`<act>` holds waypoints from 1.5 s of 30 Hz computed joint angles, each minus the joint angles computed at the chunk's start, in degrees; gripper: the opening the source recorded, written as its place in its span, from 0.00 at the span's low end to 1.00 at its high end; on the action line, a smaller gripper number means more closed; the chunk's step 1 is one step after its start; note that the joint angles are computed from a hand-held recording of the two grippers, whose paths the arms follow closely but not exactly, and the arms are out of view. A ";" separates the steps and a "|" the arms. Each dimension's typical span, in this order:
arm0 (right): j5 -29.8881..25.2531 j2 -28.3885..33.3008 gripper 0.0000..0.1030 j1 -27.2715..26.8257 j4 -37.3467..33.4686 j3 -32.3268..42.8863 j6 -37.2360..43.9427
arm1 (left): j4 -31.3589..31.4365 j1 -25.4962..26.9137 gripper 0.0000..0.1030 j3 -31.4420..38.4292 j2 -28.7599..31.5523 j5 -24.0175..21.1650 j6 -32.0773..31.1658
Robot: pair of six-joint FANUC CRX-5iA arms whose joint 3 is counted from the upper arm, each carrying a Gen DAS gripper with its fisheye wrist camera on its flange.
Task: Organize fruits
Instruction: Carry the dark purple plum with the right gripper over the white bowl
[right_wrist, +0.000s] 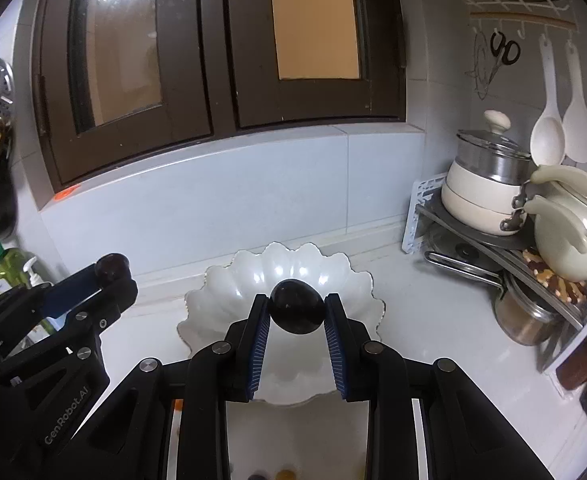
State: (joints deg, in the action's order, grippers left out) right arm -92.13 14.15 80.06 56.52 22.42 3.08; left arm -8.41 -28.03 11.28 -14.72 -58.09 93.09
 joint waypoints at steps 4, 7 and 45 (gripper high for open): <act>0.90 0.06 0.28 -1.82 -2.40 1.14 1.83 | 1.17 0.40 0.29 2.74 2.90 -1.61 -0.58; 1.79 -0.02 0.28 -3.54 -4.76 1.76 3.11 | -1.05 -0.57 0.29 5.02 4.68 -2.46 0.60; 1.60 8.14 0.28 -23.76 -38.11 16.14 20.03 | 2.69 1.86 0.29 32.58 34.63 -24.93 -2.64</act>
